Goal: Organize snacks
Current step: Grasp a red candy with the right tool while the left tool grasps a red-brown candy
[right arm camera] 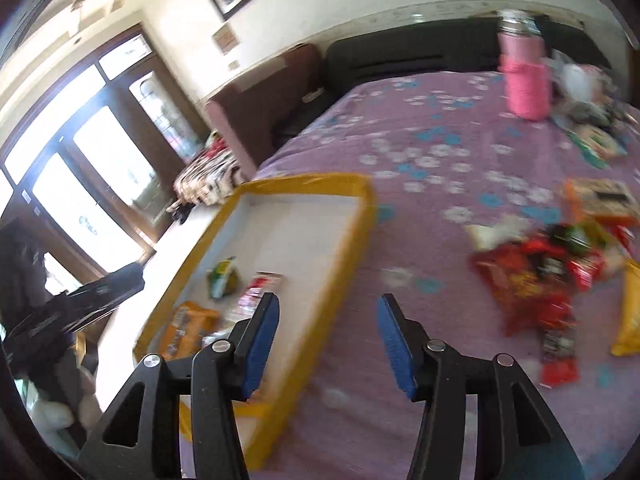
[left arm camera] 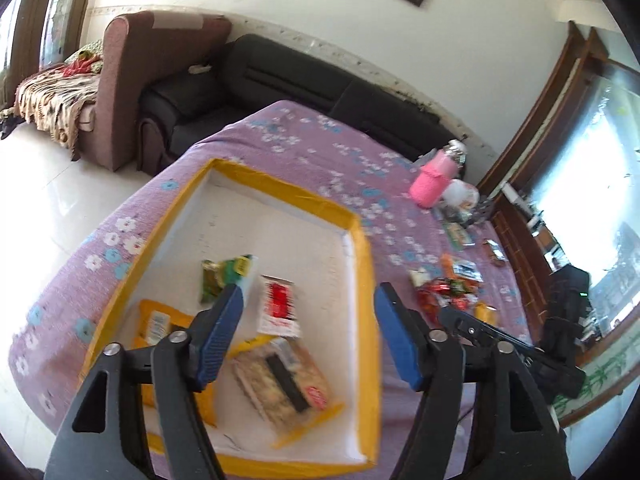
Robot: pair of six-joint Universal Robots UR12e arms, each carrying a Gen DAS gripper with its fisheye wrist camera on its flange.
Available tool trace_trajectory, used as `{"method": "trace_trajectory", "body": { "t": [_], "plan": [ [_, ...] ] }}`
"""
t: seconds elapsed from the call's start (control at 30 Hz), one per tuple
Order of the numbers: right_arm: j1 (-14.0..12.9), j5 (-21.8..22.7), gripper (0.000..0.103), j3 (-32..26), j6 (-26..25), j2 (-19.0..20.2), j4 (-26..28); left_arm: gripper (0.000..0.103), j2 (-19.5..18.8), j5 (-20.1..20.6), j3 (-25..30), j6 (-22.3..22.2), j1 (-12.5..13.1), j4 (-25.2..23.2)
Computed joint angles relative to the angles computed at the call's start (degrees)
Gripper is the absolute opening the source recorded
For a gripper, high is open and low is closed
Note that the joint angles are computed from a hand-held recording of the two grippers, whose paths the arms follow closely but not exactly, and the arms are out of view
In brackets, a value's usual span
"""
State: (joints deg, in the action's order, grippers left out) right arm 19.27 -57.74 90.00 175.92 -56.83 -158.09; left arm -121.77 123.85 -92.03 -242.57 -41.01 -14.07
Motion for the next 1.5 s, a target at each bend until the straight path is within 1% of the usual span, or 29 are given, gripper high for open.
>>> {"method": "trace_trajectory", "body": {
  "t": [0.07, 0.1, 0.17, 0.23, 0.27, 0.33, 0.47, 0.57, 0.63, 0.7, 0.77, 0.8, 0.83, 0.9, 0.97, 1.07, 1.17, 1.23, 1.33, 1.4, 1.5],
  "plan": [
    [-2.1, -0.3, 0.054, 1.3, 1.5, -0.5, -0.3, 0.072, -1.0, 1.6, 0.6, -0.2, -1.0, 2.5],
    [-3.5, -1.6, 0.054, 2.4, 2.7, -1.0, -0.9, 0.072, -1.7, 2.6, 1.1, -0.7, -1.4, 3.4],
    [-5.6, -3.3, 0.056, 3.8, 5.2, -1.5, -1.7, 0.072, -2.8, 3.9, 2.2, -1.8, -1.9, 2.9],
    [-7.3, -3.4, 0.056, 4.8, 7.4, -1.8, -2.1, 0.072, -3.7, 2.9, 3.6, -2.0, -1.9, 0.4],
    [-8.0, -3.6, 0.056, 5.1, 8.2, -1.8, -2.1, 0.072, -4.0, 1.6, 4.0, -1.4, -1.8, 0.3],
    [-8.3, -4.3, 0.057, 5.1, 8.2, -1.7, -2.3, 0.072, -4.7, -0.5, 4.9, 0.1, -1.7, 1.0],
    [-7.7, -5.6, 0.057, 4.0, 6.2, -0.6, -2.1, 0.072, -5.2, -2.8, 5.8, 1.3, -1.8, 1.2],
    [-5.9, -9.1, 0.057, 2.1, 4.1, 0.9, -1.5, 0.072, -5.4, -4.3, 6.4, 1.5, -1.7, 0.6],
    [-4.5, -12.8, 0.056, 0.5, 1.8, 2.1, -0.7, 0.072, -5.7, -5.6, 7.0, 2.0, -1.5, 0.1],
    [-3.2, -17.6, 0.056, -0.3, -0.8, 3.0, -0.4, 0.072, -6.1, -7.0, 7.7, 2.9, -1.3, 0.0],
    [-2.4, -20.2, 0.055, -0.8, -2.1, 3.6, -2.0, 0.072, -6.6, -8.5, 8.6, 3.6, -1.0, -0.1],
    [-2.3, -20.7, 0.055, -0.9, -2.4, 3.7, -2.0, 0.072, -7.0, -9.7, 9.3, 4.0, -0.7, -0.2],
    [-2.2, -21.1, 0.051, -1.0, -2.6, 3.8, -2.2, 0.072, -7.5, -11.3, 10.0, 4.2, -0.4, -0.2],
    [-2.0, -21.9, 0.038, -0.9, -3.6, 4.0, -3.2, 0.072, -8.3, -14.3, 11.4, 4.6, 0.2, -0.1],
    [-2.2, -21.3, 0.038, -0.2, -4.1, 3.9, -4.7, 0.072, -9.5, -17.0, 13.2, 5.0, 0.9, -1.1],
    [-2.9, -19.4, 0.038, 0.5, -2.7, 3.5, -5.4, 0.072, -11.4, -20.5, 16.5, 5.3, 1.8, -3.3],
    [-4.0, -17.1, 0.038, 1.3, -0.5, 3.0, -4.9, 0.072, -13.6, -22.8, 20.0, 5.3, 2.5, -6.0],
    [-4.7, -16.1, 0.038, 1.7, 0.8, 2.6, -4.4, 0.072, -15.6, -24.2, 23.3, 5.2, 3.1, -8.8],
    [-5.6, -13.9, 0.038, 1.8, 2.7, 2.4, -3.5, 0.072, -18.4, -24.0, 28.5, 6.5, 3.4, -14.5],
    [-6.1, -11.8, 0.038, 1.6, 3.7, 2.5, -2.9, 0.072, -20.7, -23.1, 32.8, 8.7, 3.4, -18.5],
    [-6.8, -9.4, 0.038, 1.5, 5.0, 2.4, -1.9, 0.072, -23.3, -22.3, 37.9, 11.9, 3.5, -23.1]
  ]
}}
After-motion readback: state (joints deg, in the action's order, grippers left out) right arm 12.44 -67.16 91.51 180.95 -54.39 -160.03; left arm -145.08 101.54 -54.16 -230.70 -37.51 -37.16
